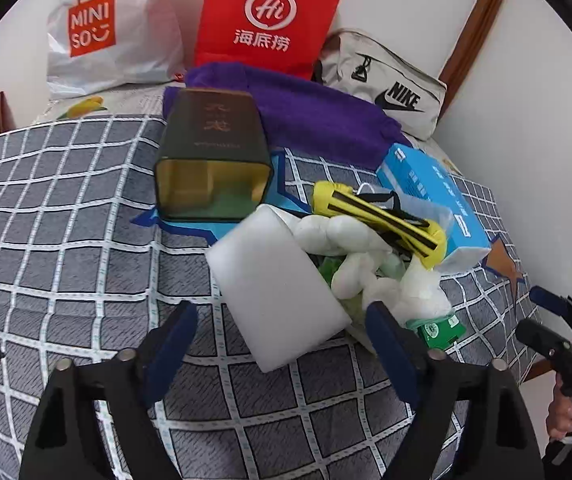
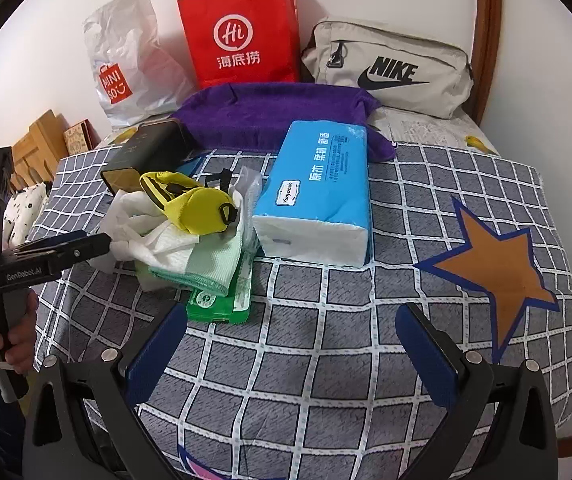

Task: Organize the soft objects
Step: 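Grasp the white sponge block with the left tool while the right tool grasps the yellow pouch, then carry the sponge with the left tool while the right tool carries the pouch over the purple towel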

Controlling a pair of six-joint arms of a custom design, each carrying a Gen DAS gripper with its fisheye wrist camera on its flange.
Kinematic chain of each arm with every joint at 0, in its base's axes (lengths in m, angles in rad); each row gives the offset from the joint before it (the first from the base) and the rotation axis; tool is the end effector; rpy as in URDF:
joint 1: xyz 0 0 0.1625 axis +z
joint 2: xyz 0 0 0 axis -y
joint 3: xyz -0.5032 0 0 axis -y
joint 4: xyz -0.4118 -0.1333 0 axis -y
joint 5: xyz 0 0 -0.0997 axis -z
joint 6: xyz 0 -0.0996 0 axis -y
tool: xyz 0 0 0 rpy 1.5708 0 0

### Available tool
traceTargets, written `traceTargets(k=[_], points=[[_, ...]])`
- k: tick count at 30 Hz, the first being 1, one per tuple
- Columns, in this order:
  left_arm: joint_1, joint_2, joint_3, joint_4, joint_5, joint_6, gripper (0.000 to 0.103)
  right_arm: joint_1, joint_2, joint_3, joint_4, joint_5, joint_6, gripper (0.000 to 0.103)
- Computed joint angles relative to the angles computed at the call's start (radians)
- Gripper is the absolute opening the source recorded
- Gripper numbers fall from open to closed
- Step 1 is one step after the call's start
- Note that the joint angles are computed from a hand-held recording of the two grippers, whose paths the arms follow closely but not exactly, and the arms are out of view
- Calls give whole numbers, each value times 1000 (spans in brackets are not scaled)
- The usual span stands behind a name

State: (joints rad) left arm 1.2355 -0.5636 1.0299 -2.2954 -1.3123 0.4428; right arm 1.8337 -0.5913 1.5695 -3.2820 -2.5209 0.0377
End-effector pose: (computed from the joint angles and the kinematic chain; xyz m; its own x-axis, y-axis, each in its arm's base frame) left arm -0.1509 -0.9155 0.1786 -0.7080 0.6229 -0.3328 0.6878 0.7150 -0.1249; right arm 0.2482 -0.7209 0.1251 -0.7099 0.4012 0.5789 -0.1665 0.7030 -0.6914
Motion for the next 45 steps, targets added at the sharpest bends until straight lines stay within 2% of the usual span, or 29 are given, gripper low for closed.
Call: traceTargets(k=[2,3,7,12,17,20,22,25,27,29,32,34,38,39,40,41,45], points=[[3,8,-12,16,-9,-1,74,-4,1,-9,17,3,1,103],[4,12,-18,24,-14,-1,65,-6,1,-13,27,7,1,103],[5,16,-28,29,-30,19,59,-12,3,-25,56,19,6,103],[3,-1,-19,4,-15,49,59,-19,6,-45,87,40,10,103],[0,-16,-9,-56,76,75,59,-16,18,-72,79,67,-36,103],[2,-9,-21,-66,107,75,59,-15,29,-98,71,88,-64,103],[4,-3,-30,-63,119,65,59,-13,40,-122,56,104,-98,102],[8,3,-43,-55,119,54,59,-6,69,-178,32,115,-191,101],[9,8,-52,-49,122,47,59,-2,97,-228,24,121,-273,97],[10,12,-60,-42,118,37,59,-4,126,-278,34,143,-362,83],[12,20,-75,-26,120,25,59,-12,164,-355,107,131,-405,69],[13,24,-87,-10,120,17,59,-17,179,-389,157,117,-397,63],[17,36,-122,28,106,-10,59,-27,197,-440,262,114,-367,60],[17,39,-129,33,105,-12,59,-27,200,-443,257,110,-381,57],[17,41,-135,35,107,-13,59,-27,205,-454,266,88,-393,47],[17,43,-142,42,105,-13,59,-27,205,-461,287,77,-388,44],[20,54,-174,69,97,-28,59,-35,169,-443,329,119,-313,42]])
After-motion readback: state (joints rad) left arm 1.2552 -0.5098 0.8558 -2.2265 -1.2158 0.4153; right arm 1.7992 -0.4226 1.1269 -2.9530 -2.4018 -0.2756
